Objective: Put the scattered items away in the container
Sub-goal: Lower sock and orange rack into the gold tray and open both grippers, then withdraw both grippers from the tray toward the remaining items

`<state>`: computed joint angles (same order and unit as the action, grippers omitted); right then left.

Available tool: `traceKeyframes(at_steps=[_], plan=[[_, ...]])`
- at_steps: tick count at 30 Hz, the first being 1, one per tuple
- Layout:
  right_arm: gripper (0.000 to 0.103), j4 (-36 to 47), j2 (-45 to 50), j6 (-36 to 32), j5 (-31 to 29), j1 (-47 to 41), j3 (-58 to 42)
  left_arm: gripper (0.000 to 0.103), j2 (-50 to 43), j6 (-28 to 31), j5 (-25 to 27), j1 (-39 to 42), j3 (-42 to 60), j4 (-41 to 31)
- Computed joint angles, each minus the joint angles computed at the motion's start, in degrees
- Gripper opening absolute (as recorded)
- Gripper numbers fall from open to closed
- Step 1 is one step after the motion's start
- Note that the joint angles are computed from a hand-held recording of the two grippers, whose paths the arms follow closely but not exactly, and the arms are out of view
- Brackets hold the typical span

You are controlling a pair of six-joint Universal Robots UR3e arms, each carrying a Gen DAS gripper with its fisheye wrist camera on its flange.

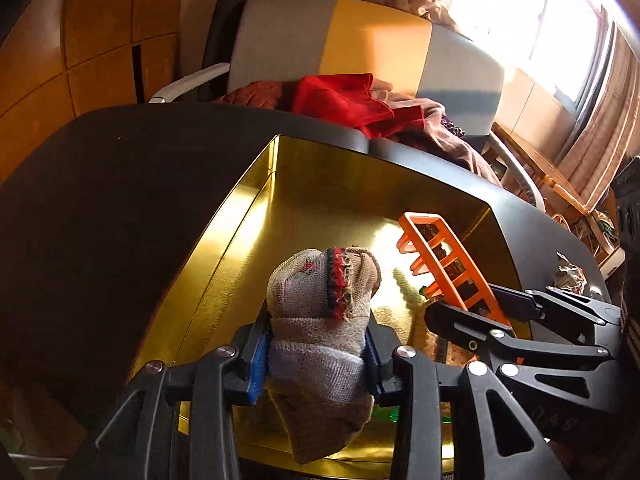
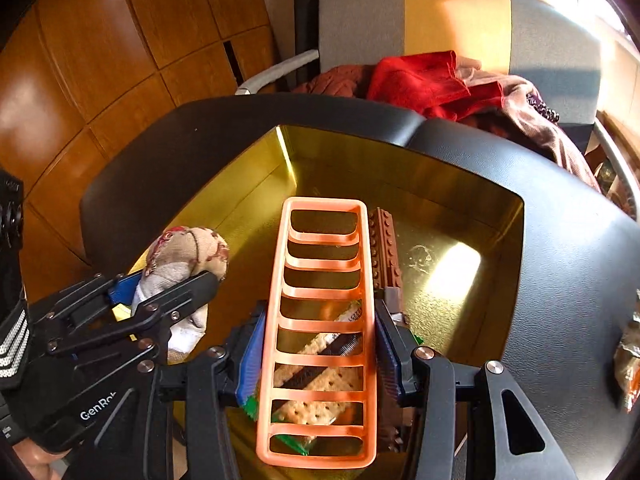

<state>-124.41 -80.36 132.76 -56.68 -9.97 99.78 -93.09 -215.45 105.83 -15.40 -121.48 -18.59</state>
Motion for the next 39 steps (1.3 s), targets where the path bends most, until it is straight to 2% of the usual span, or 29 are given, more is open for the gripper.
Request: traceKeyframes(at_steps=[8, 13, 20, 30, 39], plan=[[0.051, 1.0, 0.1, -0.3, 0.5, -1.0, 0.5, 0.039, -0.4, -2.0, 0.3, -0.3, -1.7, 0.3], [0.053, 1.8, -2.4, -0.7, 2.2, -2.8, 2.0, 0.051, 0.6, -3.3, 1.0, -0.6, -2.2, -0.9], [0.058, 3.9, -7.6, -1.9, 5.2, -5.5, 4.6, 0.052, 2.2, -5.0, 4.6, -3.2, -1.0, -3.1], [0.062, 9.5, -16.5, -6.7, 9.2, -14.0, 10.3, 0.055, 0.3, -7.7, 10.7, -11.5, 6.7, -9.3], [0.065, 15.4, -20.3, -11.7, 9.9, -24.7, 13.6, 0.055, -6.3, -6.7, 11.4, -17.8, 16.1, -12.2]])
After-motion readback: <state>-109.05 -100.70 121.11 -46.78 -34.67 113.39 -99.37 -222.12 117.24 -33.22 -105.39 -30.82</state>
